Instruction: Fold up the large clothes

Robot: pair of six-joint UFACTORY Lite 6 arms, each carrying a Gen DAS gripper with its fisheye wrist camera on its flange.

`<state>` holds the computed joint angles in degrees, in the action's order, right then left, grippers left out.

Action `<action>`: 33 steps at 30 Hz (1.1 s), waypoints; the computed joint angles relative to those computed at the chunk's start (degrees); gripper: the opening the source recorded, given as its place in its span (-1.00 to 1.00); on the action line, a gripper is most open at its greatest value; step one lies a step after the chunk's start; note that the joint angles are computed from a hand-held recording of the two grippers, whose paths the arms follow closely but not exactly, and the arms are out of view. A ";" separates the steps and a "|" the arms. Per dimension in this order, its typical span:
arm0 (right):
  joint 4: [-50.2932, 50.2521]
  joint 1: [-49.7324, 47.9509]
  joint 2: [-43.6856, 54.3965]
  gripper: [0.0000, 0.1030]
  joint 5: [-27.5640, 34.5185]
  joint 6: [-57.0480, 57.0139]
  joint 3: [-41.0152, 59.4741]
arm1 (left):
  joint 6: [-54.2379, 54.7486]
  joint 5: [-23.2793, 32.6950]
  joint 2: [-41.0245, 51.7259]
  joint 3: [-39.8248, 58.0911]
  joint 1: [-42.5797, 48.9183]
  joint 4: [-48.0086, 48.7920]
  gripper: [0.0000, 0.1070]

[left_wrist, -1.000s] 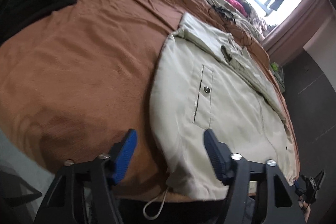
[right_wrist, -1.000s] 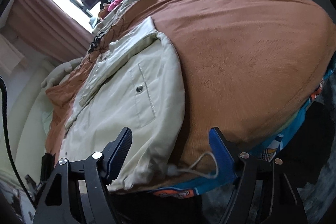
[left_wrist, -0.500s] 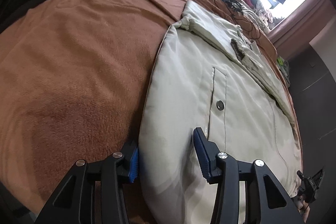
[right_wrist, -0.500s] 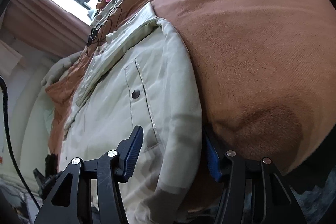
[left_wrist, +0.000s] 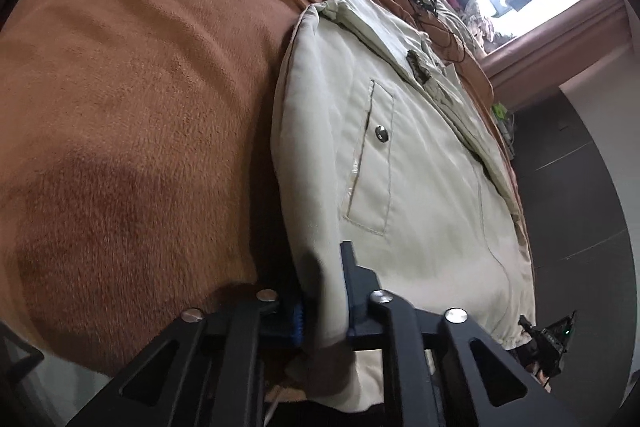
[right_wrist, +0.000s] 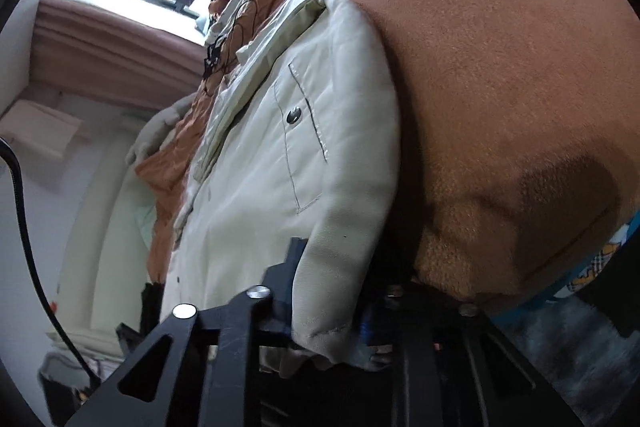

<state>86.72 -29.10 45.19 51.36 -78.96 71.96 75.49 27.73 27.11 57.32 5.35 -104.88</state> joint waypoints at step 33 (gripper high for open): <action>-0.56 -21.82 -57.98 -0.76 35.48 13.46 -14.60 | -49.44 21.01 -66.73 -1.82 17.57 35.71 -0.92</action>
<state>86.17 -50.92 -12.78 86.83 -65.51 57.36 26.05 48.74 -39.61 55.50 22.91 -69.17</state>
